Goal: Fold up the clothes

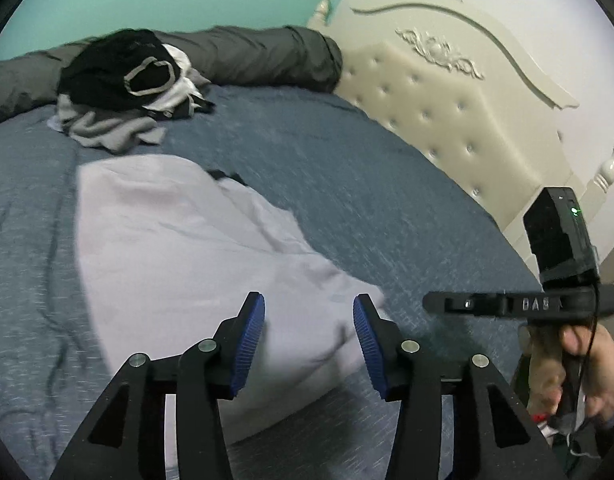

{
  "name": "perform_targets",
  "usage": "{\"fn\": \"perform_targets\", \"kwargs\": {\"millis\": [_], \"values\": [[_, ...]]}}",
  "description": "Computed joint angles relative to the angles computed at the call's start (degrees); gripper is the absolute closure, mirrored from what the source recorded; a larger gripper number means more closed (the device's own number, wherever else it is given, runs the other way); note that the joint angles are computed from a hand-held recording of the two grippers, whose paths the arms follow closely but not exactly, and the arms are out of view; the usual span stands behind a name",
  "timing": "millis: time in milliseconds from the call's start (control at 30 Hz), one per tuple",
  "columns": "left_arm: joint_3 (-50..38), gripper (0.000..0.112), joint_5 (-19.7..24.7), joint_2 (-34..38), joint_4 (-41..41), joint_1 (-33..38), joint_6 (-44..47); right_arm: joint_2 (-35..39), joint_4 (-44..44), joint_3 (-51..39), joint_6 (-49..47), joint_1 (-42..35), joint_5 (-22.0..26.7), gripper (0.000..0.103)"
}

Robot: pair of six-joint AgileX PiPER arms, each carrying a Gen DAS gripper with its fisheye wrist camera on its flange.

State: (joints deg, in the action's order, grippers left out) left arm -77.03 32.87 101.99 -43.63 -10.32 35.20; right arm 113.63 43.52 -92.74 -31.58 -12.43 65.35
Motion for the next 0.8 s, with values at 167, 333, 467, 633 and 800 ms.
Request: {"fn": "perform_targets", "kwargs": {"millis": [167,333,467,633,800], "values": [[6.3,0.061,-2.2,-1.9,0.9,5.7,4.4,2.6,1.0,-4.8,1.7,2.8,0.7,0.049],[10.7,0.061,-2.5,-1.1,-5.6,10.2,12.0,7.7,-2.3,-13.1,5.9,7.3,2.6,0.045],[12.7,0.061,-3.1,-0.2,-8.6,11.1,16.3,12.1,-7.0,-19.5,9.7,10.7,3.2,0.044],[14.0,0.061,-4.4,1.1,-10.6,11.2,19.8,14.9,-9.7,-21.0,10.0,12.9,1.8,0.044],[13.9,0.061,-4.0,1.9,-11.9,11.7,20.9,13.1,-13.4,-16.7,7.2,15.4,-3.7,0.083]]}}
